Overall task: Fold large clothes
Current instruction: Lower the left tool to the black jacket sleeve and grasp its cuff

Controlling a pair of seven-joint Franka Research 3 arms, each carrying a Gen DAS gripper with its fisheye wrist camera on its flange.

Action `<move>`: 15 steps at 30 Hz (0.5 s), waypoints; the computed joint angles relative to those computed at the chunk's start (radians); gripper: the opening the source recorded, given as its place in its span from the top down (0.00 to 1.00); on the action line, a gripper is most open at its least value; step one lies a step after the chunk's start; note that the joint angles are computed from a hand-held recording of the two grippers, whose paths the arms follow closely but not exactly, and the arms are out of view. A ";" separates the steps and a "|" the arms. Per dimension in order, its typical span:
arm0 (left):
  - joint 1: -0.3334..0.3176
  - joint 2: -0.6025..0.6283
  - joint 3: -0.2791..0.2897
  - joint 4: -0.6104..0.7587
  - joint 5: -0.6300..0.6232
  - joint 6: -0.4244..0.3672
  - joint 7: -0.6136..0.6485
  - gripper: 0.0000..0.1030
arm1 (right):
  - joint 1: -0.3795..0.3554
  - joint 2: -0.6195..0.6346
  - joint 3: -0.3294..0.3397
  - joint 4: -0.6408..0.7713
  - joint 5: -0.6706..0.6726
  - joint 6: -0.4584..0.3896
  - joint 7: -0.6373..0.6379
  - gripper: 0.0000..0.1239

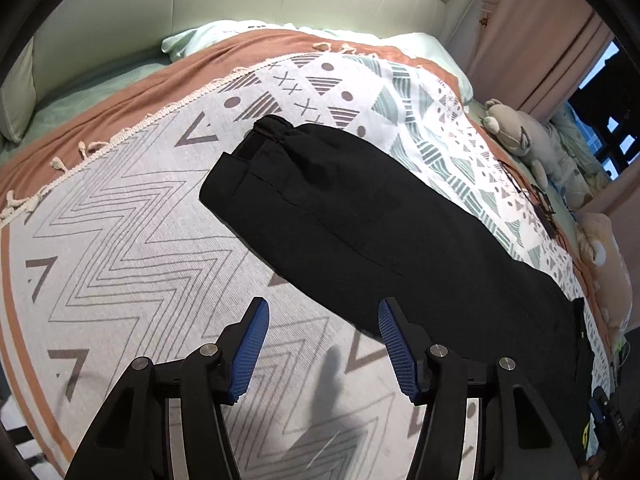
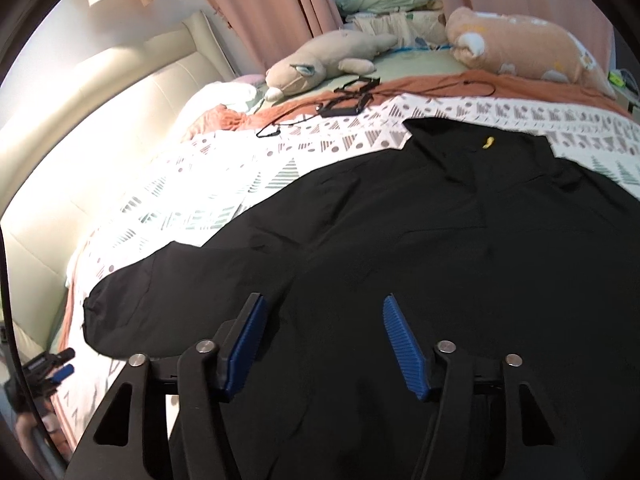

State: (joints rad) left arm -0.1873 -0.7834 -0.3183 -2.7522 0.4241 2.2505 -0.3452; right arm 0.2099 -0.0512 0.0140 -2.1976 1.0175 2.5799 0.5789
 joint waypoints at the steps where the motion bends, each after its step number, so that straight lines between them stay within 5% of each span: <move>1: 0.009 0.007 0.010 -0.009 0.000 0.005 0.000 0.43 | 0.003 0.024 0.003 0.017 -0.003 -0.008 0.007 0.60; 9: 0.088 0.098 0.060 -0.032 0.016 0.042 0.044 0.56 | -0.018 0.197 0.042 0.142 0.027 -0.101 0.038 0.76; 11: 0.109 0.113 0.047 -0.019 0.038 0.025 0.036 0.69 | -0.037 0.238 0.051 0.176 0.036 -0.182 0.054 0.79; 13: 0.112 0.129 0.055 -0.004 0.053 0.028 0.057 0.95 | -0.037 0.269 0.063 0.190 0.027 -0.182 0.072 0.79; 15: 0.116 0.131 0.040 0.019 0.080 0.008 0.070 0.98 | -0.049 0.289 0.072 0.196 0.039 -0.203 0.087 0.78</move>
State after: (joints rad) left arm -0.0711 -0.6527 -0.2781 -2.7335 0.5042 2.2586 -0.2753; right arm 0.1608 0.2383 0.0862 -2.0012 1.0570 2.3770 0.6655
